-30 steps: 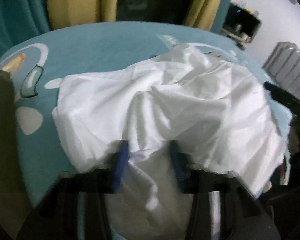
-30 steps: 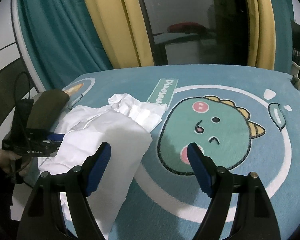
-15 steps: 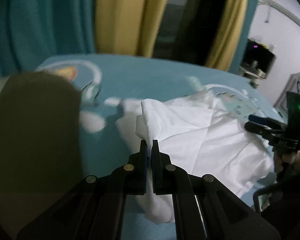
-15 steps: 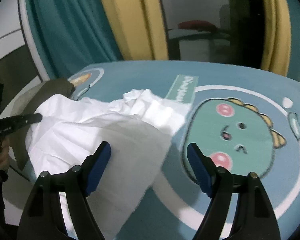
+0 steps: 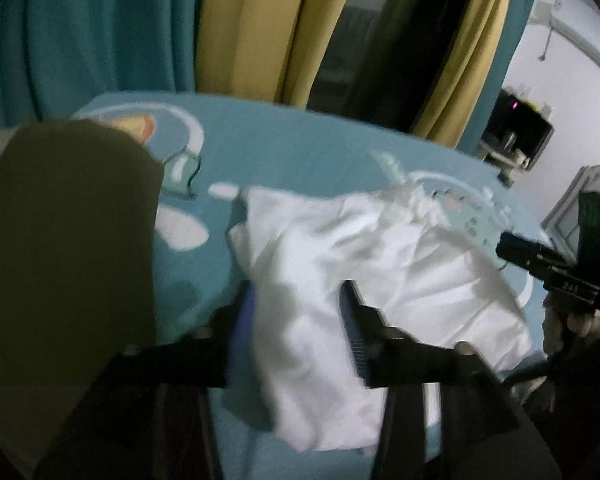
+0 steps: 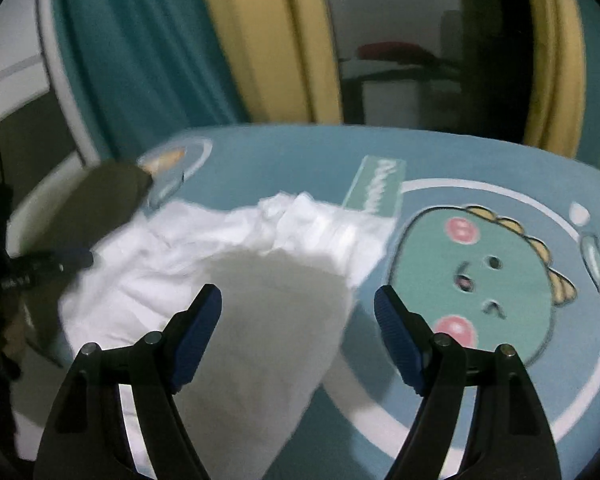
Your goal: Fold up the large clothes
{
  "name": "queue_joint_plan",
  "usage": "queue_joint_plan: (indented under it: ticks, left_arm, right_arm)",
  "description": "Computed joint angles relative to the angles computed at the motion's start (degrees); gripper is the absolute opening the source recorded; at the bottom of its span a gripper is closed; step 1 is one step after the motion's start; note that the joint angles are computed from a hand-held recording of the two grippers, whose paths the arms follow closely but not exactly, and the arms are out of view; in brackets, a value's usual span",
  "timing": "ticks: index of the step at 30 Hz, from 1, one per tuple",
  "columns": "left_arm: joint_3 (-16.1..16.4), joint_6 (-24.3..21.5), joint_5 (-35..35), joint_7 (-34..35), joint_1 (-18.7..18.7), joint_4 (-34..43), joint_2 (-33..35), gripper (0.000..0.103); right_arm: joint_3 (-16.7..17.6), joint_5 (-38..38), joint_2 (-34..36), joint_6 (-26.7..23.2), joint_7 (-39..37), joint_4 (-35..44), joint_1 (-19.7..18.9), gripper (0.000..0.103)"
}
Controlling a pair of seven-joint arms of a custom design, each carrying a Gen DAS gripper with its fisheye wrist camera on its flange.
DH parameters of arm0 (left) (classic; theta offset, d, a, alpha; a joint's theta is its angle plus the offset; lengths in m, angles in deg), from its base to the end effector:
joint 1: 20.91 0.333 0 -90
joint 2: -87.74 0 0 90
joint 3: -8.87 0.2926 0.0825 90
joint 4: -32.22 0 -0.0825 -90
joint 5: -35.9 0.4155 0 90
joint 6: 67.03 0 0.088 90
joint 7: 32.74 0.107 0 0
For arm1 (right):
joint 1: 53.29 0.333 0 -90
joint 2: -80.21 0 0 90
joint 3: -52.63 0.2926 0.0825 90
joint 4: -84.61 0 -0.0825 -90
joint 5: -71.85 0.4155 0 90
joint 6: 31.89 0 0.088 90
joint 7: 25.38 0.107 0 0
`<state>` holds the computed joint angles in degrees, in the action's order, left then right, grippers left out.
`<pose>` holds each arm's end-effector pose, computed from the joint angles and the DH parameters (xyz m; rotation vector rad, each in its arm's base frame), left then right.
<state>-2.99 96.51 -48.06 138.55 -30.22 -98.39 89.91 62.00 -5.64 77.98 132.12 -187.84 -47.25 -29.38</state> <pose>0.5342 -0.1492 0.3182 -1.4449 2.2885 -1.1673 0.4296 0.3464 0.3546 -1.6065 1.7196 -0.5513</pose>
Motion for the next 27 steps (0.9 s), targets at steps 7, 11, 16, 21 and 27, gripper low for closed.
queue_joint_plan:
  ticks: [7,11,16,21,27]
  left_arm:
    - [-1.2,-0.3,2.6,-1.3,-2.3,0.6,0.8,0.052]
    - [-2.1,1.9,13.5,-10.8,-2.8,0.9,4.9,0.053]
    - [-3.0,1.5,12.3,-10.7,-0.9,0.3,4.1,0.058]
    - [-2.2,2.9,5.1,-5.1,-0.2,-0.6,0.8,0.059]
    - [-0.2,1.8,7.7,-12.0,1.7,3.0,5.6,0.067]
  right_arm:
    - [-0.1,13.8,4.8,-0.4,-12.5,0.3,1.4,0.079]
    - [-1.3,9.6,7.1,-1.3,-11.0,2.5,3.2,0.079]
    - [-2.5,9.3,6.9,0.3,-10.3,2.1,3.6,0.083]
    - [-1.8,6.5,2.9,-2.9,-7.5,0.3,3.7,0.084]
    - [-0.3,4.9,-2.5,-1.0,-3.5,-3.8,1.0,0.084]
